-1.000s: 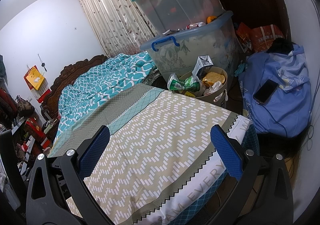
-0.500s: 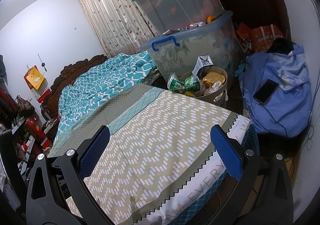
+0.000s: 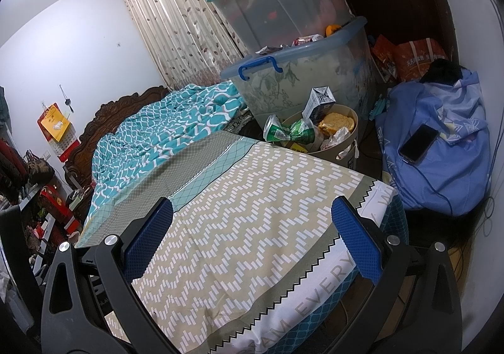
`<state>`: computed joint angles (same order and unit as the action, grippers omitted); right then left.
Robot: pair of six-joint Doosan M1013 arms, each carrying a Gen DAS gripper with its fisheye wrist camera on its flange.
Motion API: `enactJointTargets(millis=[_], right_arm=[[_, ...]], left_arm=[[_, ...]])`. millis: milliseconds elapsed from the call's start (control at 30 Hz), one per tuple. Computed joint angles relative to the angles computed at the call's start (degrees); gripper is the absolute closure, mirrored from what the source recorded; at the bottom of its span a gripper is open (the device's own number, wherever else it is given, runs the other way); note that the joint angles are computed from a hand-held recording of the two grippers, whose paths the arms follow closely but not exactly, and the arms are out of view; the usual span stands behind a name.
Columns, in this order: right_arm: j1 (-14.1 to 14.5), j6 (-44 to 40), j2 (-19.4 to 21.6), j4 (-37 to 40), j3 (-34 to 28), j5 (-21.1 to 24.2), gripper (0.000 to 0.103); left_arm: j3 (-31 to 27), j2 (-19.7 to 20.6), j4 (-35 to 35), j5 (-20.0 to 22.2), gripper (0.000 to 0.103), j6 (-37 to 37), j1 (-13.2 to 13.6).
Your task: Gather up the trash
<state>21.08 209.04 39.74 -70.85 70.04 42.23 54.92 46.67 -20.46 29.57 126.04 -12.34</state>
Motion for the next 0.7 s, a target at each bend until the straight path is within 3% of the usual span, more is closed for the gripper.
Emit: enactJointTargets(millis=[700], right_arm=[[0.0,0.0,0.0,0.0,0.0,0.0,0.003]], left_arm=[[0.4,-0.1,-0.3,-0.3,0.009,0.8,0.0]])
